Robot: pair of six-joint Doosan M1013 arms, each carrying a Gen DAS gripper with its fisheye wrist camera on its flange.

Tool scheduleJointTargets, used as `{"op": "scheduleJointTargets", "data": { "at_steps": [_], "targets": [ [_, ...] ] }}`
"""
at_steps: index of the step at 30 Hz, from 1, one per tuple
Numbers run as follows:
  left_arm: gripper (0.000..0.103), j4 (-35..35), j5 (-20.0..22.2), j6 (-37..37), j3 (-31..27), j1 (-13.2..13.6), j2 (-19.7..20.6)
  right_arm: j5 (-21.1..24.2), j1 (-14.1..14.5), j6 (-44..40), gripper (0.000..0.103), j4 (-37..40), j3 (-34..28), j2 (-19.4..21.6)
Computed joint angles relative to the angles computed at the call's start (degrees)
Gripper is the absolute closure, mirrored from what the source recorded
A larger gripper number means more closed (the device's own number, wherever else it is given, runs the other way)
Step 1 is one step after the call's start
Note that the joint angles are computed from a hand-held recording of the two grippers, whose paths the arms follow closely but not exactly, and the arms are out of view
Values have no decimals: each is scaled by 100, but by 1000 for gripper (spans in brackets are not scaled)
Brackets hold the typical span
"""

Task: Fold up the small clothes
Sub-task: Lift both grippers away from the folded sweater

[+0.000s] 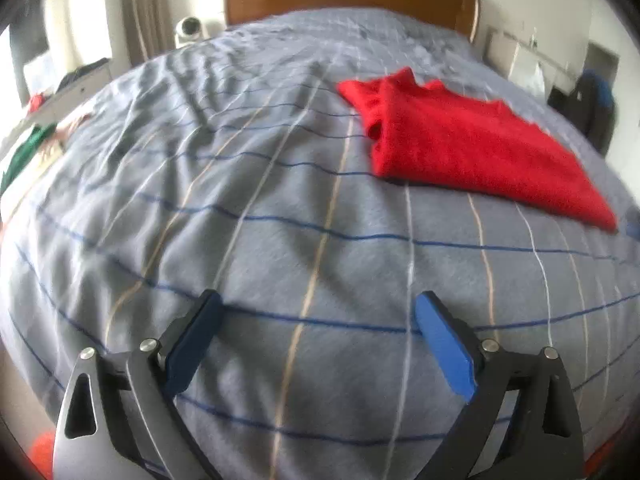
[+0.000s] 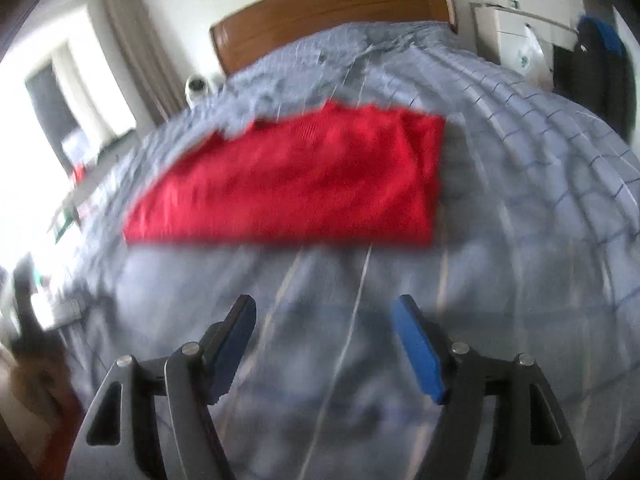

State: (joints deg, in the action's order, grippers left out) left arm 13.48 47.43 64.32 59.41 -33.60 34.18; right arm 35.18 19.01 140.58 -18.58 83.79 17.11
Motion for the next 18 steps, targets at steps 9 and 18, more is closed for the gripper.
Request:
{"op": "scheduleJointTargets", "data": {
  "at_steps": [9,18],
  "targets": [
    [2,-5,-278,87,41,30,25,384,-997,-818,32,2477,-879,722],
    [2,-215,-315,-239,19,157,10,375,-821,-917,93,2827,-1476,875]
  ]
}}
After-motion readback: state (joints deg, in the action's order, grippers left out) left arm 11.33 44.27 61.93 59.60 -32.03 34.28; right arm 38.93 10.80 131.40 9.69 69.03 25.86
